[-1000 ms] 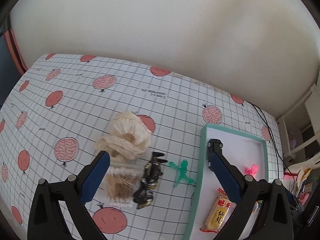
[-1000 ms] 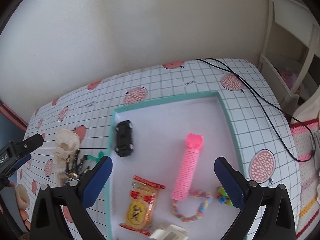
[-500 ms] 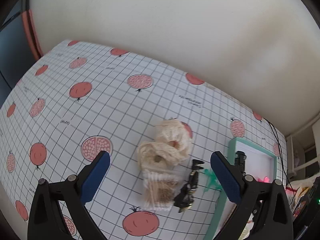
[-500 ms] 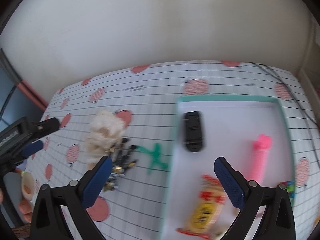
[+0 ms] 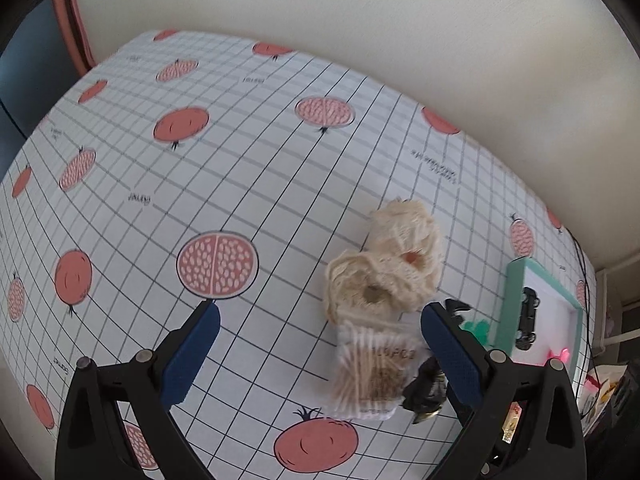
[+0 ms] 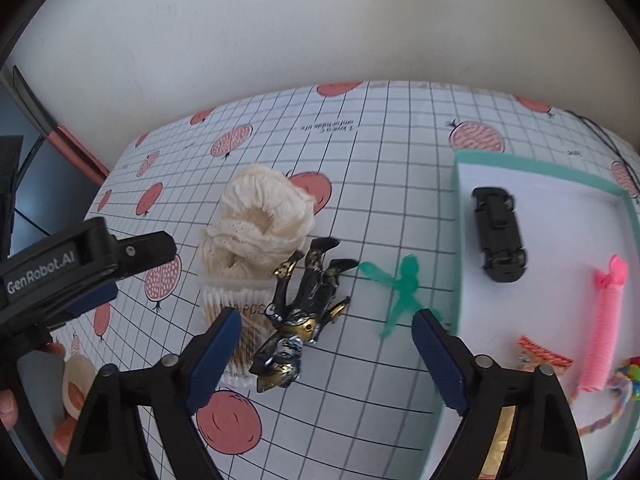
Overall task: Organize objects
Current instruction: 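Withdraw both open tools toward the cotton swab pack and black action figure, then grasp the black-and-gold action figure with the right tool while the left tool grasps the cotton swab pack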
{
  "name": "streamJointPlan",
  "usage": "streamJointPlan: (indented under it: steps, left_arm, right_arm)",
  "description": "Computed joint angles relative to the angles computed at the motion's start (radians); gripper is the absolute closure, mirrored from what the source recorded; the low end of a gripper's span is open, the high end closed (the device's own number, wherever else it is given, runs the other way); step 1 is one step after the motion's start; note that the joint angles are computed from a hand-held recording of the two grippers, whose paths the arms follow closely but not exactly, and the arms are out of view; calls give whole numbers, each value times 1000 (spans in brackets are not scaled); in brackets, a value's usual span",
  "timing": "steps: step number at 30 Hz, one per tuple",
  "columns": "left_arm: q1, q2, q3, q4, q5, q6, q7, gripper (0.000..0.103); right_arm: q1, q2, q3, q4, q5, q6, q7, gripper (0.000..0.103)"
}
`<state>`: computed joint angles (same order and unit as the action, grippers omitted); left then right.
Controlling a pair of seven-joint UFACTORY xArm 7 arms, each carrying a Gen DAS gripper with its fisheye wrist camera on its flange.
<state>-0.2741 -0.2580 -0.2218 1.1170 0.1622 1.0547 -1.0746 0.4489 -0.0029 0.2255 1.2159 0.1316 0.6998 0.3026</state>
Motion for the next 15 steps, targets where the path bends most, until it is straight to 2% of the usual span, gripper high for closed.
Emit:
streamJointPlan:
  steps: [5,8,11,15]
  left_arm:
    - [2,-7,13,-37,-36,-17,-7,3]
    - [1,0,14,-40,-47,-14,0,3]
    - [-4,6,16,-43,-67,-27,13,3]
    - [-14,24,15,-33,-84,-36,35,3]
  right_arm:
    - [8,25,5,-3,17,-18,-9,18]
    - [7,29,4,-11,52,-27,-19,23]
    - [9,31,5,-15,52,-21,-18,32]
    - [9,36,2,-9,36,4,-5,53]
